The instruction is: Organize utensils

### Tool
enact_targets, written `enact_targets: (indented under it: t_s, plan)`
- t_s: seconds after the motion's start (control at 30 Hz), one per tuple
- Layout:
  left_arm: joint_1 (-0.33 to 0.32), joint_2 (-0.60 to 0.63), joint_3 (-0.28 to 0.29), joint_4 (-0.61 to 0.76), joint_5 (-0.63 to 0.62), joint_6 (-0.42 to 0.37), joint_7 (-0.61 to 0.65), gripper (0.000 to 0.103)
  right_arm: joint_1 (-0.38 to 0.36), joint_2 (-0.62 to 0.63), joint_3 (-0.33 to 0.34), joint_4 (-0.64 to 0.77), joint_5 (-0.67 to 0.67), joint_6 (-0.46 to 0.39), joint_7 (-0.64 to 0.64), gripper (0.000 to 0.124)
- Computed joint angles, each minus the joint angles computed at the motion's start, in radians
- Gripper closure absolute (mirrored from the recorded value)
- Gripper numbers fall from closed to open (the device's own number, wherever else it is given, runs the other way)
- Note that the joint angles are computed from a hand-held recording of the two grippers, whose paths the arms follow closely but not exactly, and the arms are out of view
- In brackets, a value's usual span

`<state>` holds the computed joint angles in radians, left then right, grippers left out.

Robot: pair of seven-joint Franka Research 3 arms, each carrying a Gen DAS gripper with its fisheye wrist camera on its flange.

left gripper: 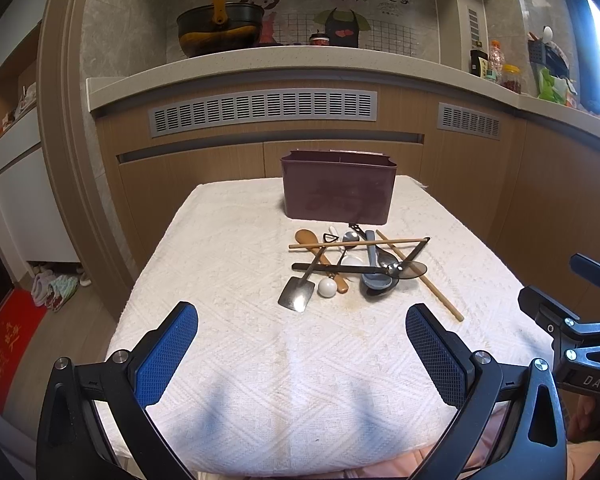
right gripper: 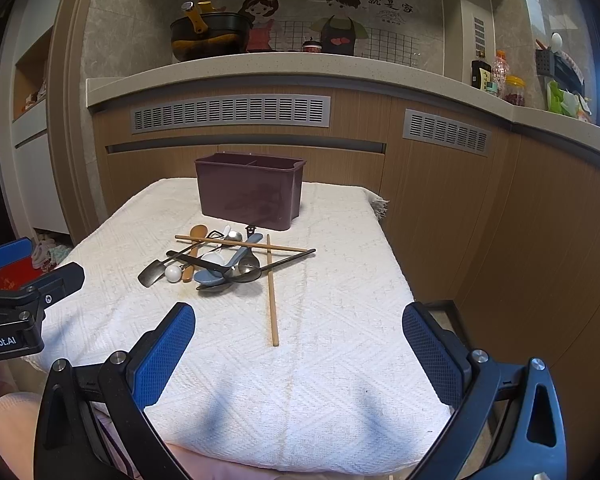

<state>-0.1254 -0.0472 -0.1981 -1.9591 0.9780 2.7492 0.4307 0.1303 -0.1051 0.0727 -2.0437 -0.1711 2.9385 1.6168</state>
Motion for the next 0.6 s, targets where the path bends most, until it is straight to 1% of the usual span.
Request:
enact_targets:
  t_s: [0.6]
  plan:
    - [-0.001, 0.002, 0.002, 0.006, -0.006, -0.001, 0.006, 0.000, 0.000, -0.001, -0.002, 0.001, 0.008, -0.001, -0.010, 0.021]
